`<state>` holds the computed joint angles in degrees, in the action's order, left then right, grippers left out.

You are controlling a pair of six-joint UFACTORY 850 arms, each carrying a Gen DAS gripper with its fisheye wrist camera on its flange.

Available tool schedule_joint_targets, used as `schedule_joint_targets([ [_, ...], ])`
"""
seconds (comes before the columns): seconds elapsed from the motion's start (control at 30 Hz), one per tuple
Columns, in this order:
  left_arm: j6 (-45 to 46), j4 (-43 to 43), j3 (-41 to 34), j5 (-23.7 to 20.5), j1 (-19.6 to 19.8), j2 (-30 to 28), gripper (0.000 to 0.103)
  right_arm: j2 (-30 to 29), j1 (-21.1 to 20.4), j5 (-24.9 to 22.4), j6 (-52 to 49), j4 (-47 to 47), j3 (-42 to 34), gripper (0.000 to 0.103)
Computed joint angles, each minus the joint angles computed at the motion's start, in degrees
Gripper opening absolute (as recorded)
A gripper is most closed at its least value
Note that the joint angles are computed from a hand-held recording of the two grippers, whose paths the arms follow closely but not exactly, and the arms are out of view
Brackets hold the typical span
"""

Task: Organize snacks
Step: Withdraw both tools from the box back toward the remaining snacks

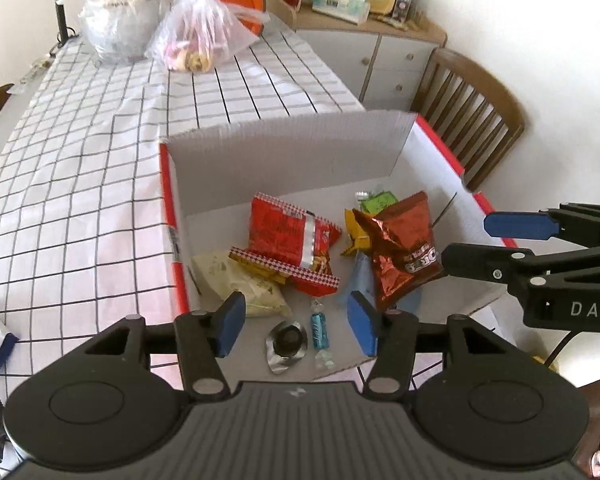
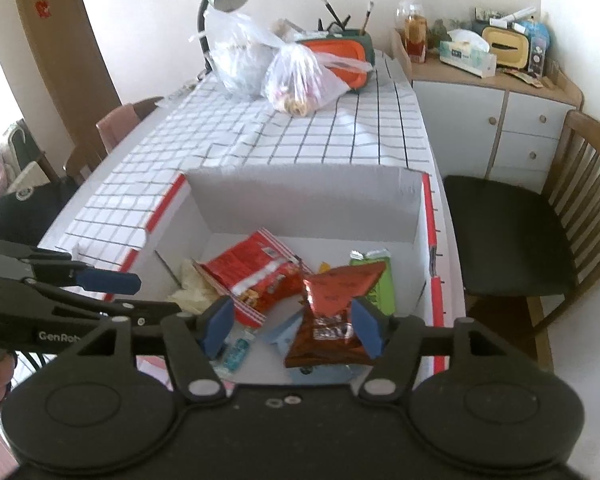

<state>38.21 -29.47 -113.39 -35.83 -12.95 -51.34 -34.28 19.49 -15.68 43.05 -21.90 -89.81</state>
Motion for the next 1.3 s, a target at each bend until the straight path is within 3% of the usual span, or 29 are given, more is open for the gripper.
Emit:
schedule_joint_targets([
  [0.07,2.35,-2.53,1.68,0.64,0.66,1.29,0.056,0.63,0.45,0.6,1.13,-0.88,0.43,0.067],
  [0.17,6.08,-6.35,4.61,2.42,1.59,3.42,0.066,1.23,1.11,1.73,3.14,-2.74,0.77,0.073],
  [0.53,22.02,-21.93,13.04,5.72,6.42,10.22,0.069,1.58,5.18,2.14,23.84,-20.08,-0.3,0.088],
  [0.77,33.51,-32.39,17.56,5.62,10.32,13.51,0.071,-0.21,7.98,1.67,28.28,-23.99,-3.37,0.092],
  [0.9,37.49,-35.91,18.94,5.06,12.54,14.48,0.074,-1.57,9.56,2.51,34.62,-29.86,-5.13,0.1],
  [1.03,39.88,-38.54,19.61,5.46,14.96,14.71,0.082,-3.82,11.04,1.96,33.83,-28.79,-8.26,0.101],
  [1.3,41.01,-39.06,17.94,5.69,19.24,13.15,0.083,-9.88,14.33,-2.94,32.99,-27.15,-16.99,0.103],
])
